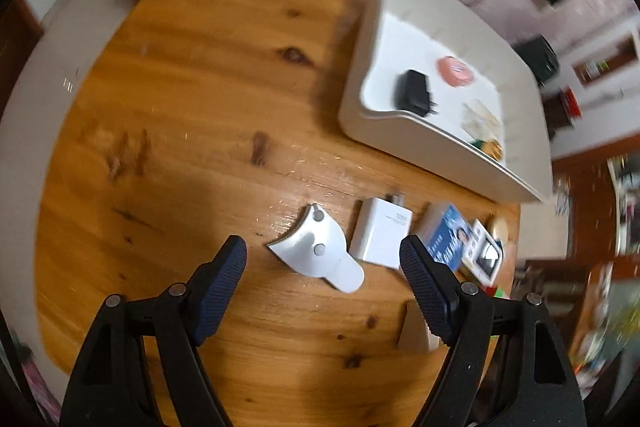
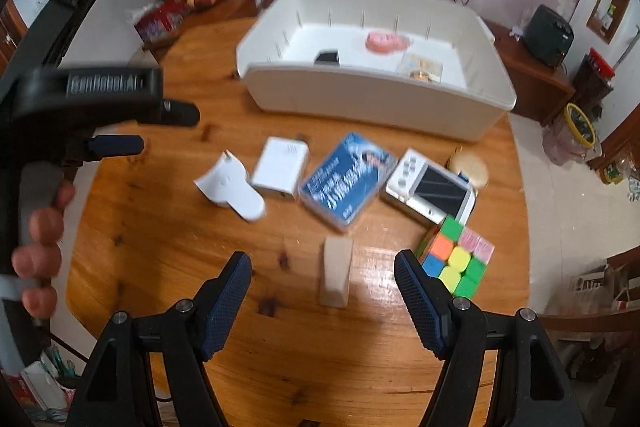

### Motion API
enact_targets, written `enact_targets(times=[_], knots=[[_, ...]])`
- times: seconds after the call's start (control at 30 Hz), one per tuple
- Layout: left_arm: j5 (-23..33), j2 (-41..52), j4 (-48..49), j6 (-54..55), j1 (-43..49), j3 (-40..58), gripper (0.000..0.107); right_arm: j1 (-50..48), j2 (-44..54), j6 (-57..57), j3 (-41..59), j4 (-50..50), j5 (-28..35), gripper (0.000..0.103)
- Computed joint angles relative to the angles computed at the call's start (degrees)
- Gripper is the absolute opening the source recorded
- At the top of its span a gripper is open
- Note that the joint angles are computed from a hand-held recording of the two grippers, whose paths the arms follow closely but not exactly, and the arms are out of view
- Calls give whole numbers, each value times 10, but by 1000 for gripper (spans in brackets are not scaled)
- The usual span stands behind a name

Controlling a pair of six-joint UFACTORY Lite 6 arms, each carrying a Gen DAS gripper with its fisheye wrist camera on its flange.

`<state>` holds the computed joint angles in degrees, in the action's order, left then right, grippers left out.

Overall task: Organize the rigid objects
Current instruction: 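Grasp the white tape measure with the left tool while the right tool grasps the beige block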

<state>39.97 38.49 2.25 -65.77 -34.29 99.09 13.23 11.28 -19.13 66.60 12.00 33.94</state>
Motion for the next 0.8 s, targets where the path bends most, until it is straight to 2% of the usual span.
enact_targets(times=[0.33,0.7,0.8], knots=[[-34,83,-54,-98,16,20,81,-14,87,-41,23,27,-14,75],[-9,124,-43,-190,12,51,81,-29,160,-86,71,50,4,75],[7,129,-36,-214,7,61,81,-30,175,-91,81,46,11,72]])
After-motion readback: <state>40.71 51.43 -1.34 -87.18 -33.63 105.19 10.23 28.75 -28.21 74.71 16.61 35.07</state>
